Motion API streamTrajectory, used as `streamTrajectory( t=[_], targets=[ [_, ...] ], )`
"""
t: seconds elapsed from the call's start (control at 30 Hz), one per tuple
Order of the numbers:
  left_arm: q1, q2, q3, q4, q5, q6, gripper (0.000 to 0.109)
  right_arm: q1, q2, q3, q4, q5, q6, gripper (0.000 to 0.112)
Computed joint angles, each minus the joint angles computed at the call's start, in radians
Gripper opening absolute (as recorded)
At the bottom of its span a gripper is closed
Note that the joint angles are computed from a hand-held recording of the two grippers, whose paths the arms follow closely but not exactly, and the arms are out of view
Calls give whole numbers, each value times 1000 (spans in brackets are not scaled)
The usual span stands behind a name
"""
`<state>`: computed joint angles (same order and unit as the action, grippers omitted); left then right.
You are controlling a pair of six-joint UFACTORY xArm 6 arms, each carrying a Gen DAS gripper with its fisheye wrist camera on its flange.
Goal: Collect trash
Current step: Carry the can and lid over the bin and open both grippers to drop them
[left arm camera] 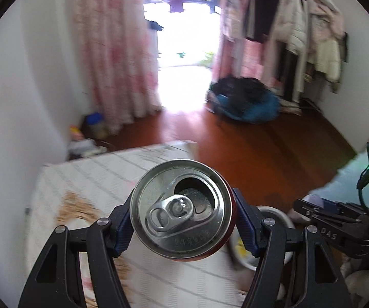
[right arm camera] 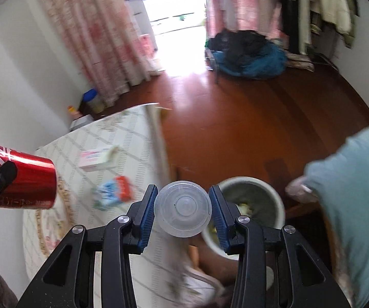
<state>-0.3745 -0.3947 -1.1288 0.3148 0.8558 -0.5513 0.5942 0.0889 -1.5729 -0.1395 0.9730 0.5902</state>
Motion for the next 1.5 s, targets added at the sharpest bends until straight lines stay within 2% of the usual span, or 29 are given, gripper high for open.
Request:
streamTrajectory(
  t=[0.1,0.23,0.37,0.57,0.6,0.7,0.77,0.8,0.87,0.9,0.93,0.97,1.0,1.03,1.13,1.23,1.37,1.5],
  targets=[
    [-33,92,-26,-148,-44,54,65,-67,-93,149,7,-13,0,43],
    [-65,268,-88,-351,-67,139,65,-148,-134,297,43,-34,-33,43],
    [-71,478,-202,-553,-26,245,65,-212,-114,387,88,-67,-75,43],
    [-68,717,-398,-691,54,294,66,-280,-39,436,127,-113,-127,43],
    [-69,723,-404,-694,63,290,66,-288,-21,432,131,-115,-135,43],
    [-66,804,-492,-686,103,290,67,-301,40,407,133,-120,-150,43],
    [-69,828,-519,-674,117,282,84,-306,66,400,138,-122,-157,43],
    [-65,831,-518,-673,117,281,98,-307,78,398,134,-128,-160,43],
    [-71,819,-500,-645,109,265,101,-307,103,387,129,-131,-158,44],
    [-71,819,-503,-620,113,254,101,-307,121,376,129,-126,-164,48],
    [-71,817,-503,-610,118,251,101,-306,129,371,125,-124,-159,65],
    [-72,812,-495,-589,118,240,101,-306,133,369,130,-126,-163,77],
    [-73,801,-480,-576,111,235,101,-305,138,366,137,-128,-169,96],
    [-74,787,-468,-562,106,229,101,-303,137,367,137,-132,-166,101],
    [-80,754,-442,-502,94,201,101,-295,119,376,134,-137,-150,101],
    [-99,697,-407,-372,81,143,101,-289,89,383,122,-132,-140,101],
    [-130,596,-333,-215,77,66,101,-272,22,399,79,-103,-97,101],
    [-152,505,-264,-116,74,6,101,-255,-72,436,34,-71,-46,101]
  ],
)
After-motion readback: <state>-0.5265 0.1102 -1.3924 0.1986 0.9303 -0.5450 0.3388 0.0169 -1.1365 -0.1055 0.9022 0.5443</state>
